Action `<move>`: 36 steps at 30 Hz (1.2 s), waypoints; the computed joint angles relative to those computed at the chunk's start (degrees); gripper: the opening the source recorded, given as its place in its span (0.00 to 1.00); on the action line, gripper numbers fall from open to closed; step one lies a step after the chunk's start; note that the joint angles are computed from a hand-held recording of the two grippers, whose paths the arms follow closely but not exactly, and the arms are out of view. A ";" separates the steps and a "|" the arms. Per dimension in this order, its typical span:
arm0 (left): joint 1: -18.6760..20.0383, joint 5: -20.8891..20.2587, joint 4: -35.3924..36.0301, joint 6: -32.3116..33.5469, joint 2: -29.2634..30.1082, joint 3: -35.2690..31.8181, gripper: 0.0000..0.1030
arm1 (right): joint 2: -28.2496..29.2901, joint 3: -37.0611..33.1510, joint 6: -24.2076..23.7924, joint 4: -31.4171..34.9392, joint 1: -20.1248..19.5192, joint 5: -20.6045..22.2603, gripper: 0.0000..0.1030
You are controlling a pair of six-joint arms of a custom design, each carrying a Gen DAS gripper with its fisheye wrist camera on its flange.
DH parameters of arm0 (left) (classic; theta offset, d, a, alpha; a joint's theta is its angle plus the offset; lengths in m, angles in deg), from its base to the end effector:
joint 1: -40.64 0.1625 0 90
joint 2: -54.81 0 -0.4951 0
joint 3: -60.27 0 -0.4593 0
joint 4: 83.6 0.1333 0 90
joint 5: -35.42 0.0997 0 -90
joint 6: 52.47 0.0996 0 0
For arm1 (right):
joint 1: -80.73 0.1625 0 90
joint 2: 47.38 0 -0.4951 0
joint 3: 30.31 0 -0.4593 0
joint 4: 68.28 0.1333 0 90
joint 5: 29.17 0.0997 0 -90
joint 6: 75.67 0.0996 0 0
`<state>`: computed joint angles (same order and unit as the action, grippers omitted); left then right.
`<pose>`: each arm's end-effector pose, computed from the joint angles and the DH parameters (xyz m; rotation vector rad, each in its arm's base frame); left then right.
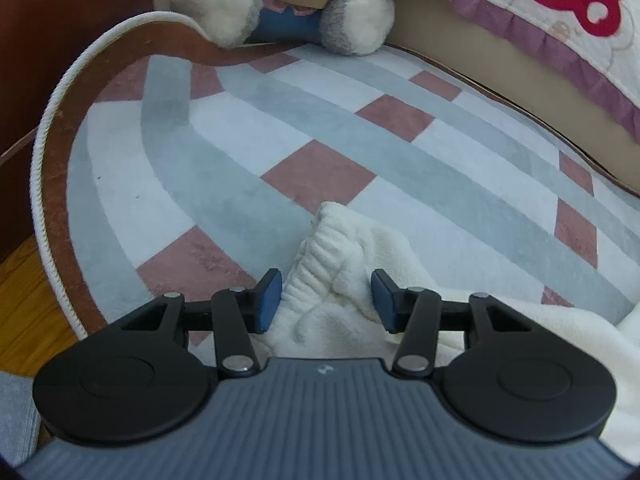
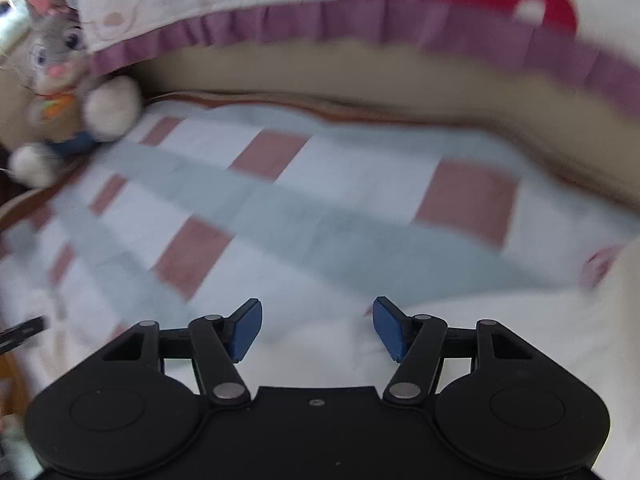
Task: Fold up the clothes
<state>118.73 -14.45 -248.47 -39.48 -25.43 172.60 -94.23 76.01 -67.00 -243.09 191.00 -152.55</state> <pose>0.0698 -0.6258 0.4183 0.1742 2.3126 -0.8913 0.3153 -0.6272 0.0956 0.0879 -2.5907 0.7567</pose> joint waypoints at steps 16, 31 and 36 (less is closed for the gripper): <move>0.90 -3.88 -4.47 3.54 0.02 1.31 0.26 | 7.30 0.78 -32.11 -20.02 4.95 -15.02 0.04; -1.06 -7.22 -9.89 5.63 -5.26 1.84 0.00 | 10.00 1.86 -36.39 -47.83 6.53 -21.35 0.04; -0.34 1.32 -13.26 8.58 -2.66 2.66 0.00 | 7.42 3.39 -24.11 -33.97 4.08 -22.25 0.10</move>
